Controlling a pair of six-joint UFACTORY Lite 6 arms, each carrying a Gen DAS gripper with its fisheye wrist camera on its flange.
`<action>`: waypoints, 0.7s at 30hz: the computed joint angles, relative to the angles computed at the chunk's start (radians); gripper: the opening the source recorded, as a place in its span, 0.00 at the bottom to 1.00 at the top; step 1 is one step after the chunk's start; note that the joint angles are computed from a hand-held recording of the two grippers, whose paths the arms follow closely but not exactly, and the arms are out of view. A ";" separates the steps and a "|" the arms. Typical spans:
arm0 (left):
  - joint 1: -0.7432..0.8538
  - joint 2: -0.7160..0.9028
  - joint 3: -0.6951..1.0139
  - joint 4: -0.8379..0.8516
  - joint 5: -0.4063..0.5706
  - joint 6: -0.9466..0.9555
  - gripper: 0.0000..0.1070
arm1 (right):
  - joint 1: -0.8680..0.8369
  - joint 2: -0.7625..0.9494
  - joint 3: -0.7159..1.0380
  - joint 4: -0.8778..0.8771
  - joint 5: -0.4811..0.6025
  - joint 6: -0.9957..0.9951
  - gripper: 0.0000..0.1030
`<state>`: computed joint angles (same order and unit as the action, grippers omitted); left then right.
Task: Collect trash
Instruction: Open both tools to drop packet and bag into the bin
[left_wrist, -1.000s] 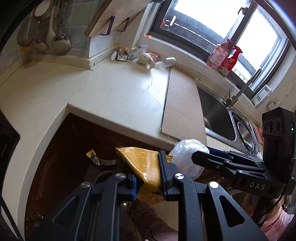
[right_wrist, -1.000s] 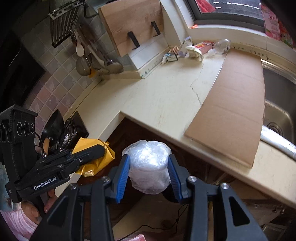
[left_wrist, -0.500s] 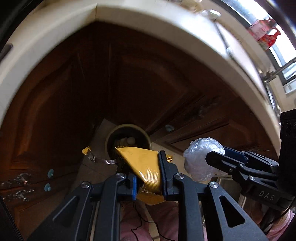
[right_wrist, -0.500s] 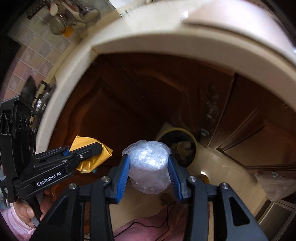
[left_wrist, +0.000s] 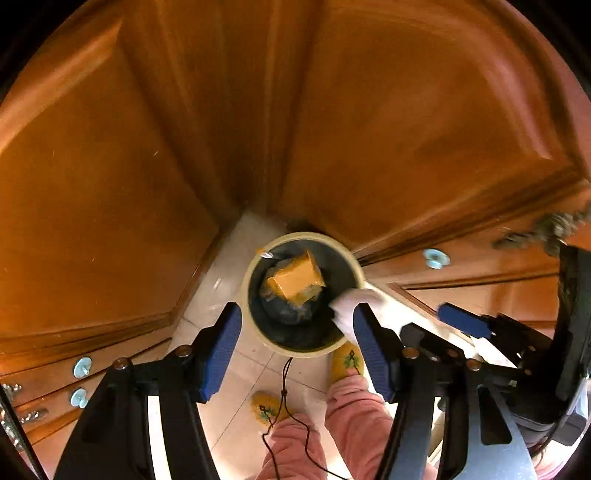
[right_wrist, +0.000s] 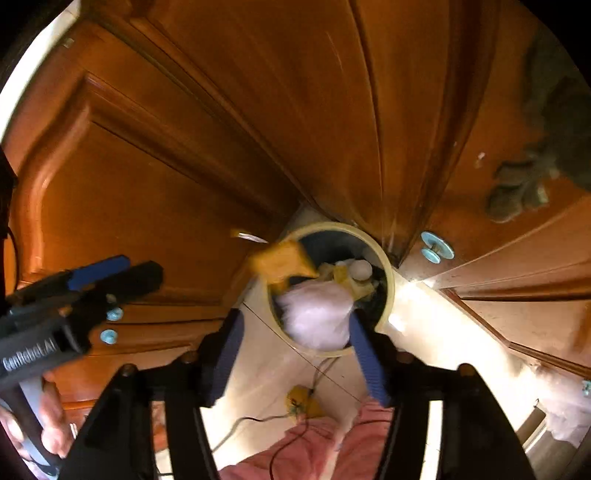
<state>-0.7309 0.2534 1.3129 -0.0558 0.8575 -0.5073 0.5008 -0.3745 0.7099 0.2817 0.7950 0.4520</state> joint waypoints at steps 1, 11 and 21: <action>0.009 -0.003 -0.014 -0.001 -0.004 -0.007 0.61 | -0.005 -0.001 -0.010 0.011 -0.005 -0.018 0.63; 0.025 -0.080 -0.040 0.026 0.048 -0.042 0.64 | -0.050 -0.068 0.000 0.011 0.089 -0.097 0.67; -0.026 -0.080 -0.001 0.066 0.104 -0.084 0.67 | -0.055 -0.117 0.016 -0.064 0.140 -0.021 0.67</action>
